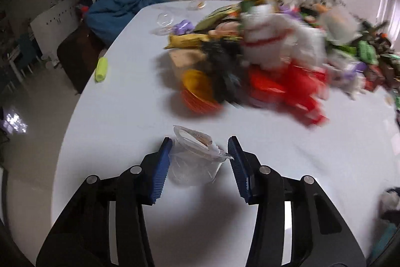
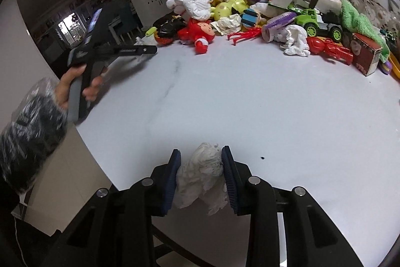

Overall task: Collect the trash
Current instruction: 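Grasp the white crumpled tissue with the right gripper while the left grasps the clear plastic cup, then lower the tissue and clear cup into the cardboard box and open both grippers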

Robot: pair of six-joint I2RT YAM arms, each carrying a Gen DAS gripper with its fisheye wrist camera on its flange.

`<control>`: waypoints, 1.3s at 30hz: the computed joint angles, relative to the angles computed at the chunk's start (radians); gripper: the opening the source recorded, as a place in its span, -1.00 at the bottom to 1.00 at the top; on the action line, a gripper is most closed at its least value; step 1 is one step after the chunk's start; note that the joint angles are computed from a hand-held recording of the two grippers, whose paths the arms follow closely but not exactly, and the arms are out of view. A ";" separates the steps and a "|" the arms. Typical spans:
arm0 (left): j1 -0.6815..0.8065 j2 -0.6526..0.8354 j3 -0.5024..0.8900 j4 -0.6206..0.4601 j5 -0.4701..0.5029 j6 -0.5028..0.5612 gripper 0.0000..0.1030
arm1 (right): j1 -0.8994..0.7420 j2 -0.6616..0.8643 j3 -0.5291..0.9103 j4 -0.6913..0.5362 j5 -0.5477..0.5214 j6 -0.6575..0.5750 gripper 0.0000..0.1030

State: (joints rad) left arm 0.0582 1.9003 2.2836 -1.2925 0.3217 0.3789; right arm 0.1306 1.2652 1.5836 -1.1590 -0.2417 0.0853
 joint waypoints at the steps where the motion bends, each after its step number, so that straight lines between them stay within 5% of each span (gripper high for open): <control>1: -0.006 -0.103 -0.120 0.035 -0.012 -0.012 -0.11 | 0.001 -0.013 -0.005 0.004 -0.010 0.011 -0.34; 6: -0.077 -0.553 -0.484 0.098 -0.013 -0.066 -0.11 | 0.028 -0.079 0.025 -0.002 0.012 0.043 -0.34; 11: -0.298 -0.854 -0.642 0.127 -0.193 -0.212 -0.11 | 0.042 -0.142 0.079 -0.020 0.142 0.047 -0.34; 16: -0.401 -0.919 -0.668 0.088 -0.258 -0.266 -0.11 | 0.016 -0.225 0.114 -0.104 0.131 0.049 -0.34; 21: -0.302 -0.983 -0.738 -0.012 -0.205 -0.186 -0.11 | 0.072 -0.331 0.061 -0.228 0.082 0.120 -0.34; 24: -0.154 -1.036 -0.830 -0.107 -0.106 -0.037 -0.11 | 0.340 -0.404 -0.058 -0.285 0.214 0.278 -0.34; 26: -0.154 -1.078 -0.960 -0.137 -0.127 0.014 -0.11 | 0.514 -0.443 -0.189 -0.280 0.283 0.396 -0.34; 29: -0.230 -1.075 -1.145 -0.120 -0.154 -0.001 -0.11 | 0.451 -0.482 -0.409 -0.189 0.176 0.376 -0.33; 31: -0.311 -1.053 -1.247 -0.073 -0.196 -0.041 0.10 | 0.352 -0.459 -0.534 -0.125 0.092 0.316 -0.26; 33: -0.412 -1.021 -1.334 -0.035 -0.280 -0.112 0.55 | 0.277 -0.414 -0.609 -0.085 0.020 0.262 0.00; 39: -0.497 -1.002 -1.364 -0.042 -0.353 -0.163 0.73 | 0.272 -0.402 -0.579 -0.086 0.037 0.241 0.29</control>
